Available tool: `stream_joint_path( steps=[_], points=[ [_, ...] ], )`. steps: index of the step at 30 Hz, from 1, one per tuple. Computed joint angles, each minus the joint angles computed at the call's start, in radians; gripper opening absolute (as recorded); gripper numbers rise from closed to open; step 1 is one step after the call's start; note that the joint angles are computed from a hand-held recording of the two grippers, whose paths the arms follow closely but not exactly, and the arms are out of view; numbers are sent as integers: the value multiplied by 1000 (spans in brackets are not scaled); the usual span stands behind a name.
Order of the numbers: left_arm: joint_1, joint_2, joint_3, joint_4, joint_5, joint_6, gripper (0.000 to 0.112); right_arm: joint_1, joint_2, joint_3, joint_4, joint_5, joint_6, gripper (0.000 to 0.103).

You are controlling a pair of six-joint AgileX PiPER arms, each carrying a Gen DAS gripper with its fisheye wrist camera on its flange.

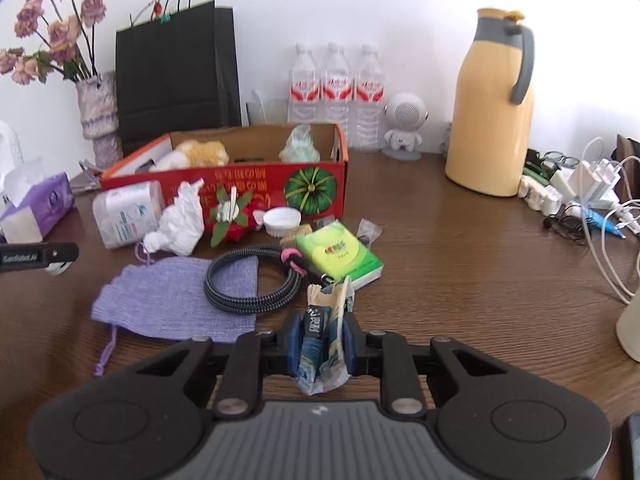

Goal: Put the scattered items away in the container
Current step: 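Grasp the white round lid with the left gripper while the right gripper grasps the blue tissue pack, then carry the lid and tissue pack into the box and open both grippers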

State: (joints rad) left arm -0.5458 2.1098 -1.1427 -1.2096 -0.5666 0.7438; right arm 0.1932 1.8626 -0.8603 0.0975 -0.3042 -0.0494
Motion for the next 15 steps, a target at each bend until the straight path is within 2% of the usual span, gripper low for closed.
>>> stream_joint_path(
  steps=[2,5,9,12,15],
  points=[
    [-95,-43,69,-55,-164,-12,40,-5,-57,61,-73,-37,69,20],
    [-232,-105,176,-100,-342,-103,40,-10,-150,155,-157,-99,156,20],
    [-376,-175,257,-169,-459,-149,40,20,-230,219,-234,-129,241,20],
    [-465,-199,284,-206,-540,-144,40,80,-275,257,-180,-150,181,20],
    [-537,-208,299,-260,-609,-140,40,105,-310,295,-167,-175,190,20]
  ],
)
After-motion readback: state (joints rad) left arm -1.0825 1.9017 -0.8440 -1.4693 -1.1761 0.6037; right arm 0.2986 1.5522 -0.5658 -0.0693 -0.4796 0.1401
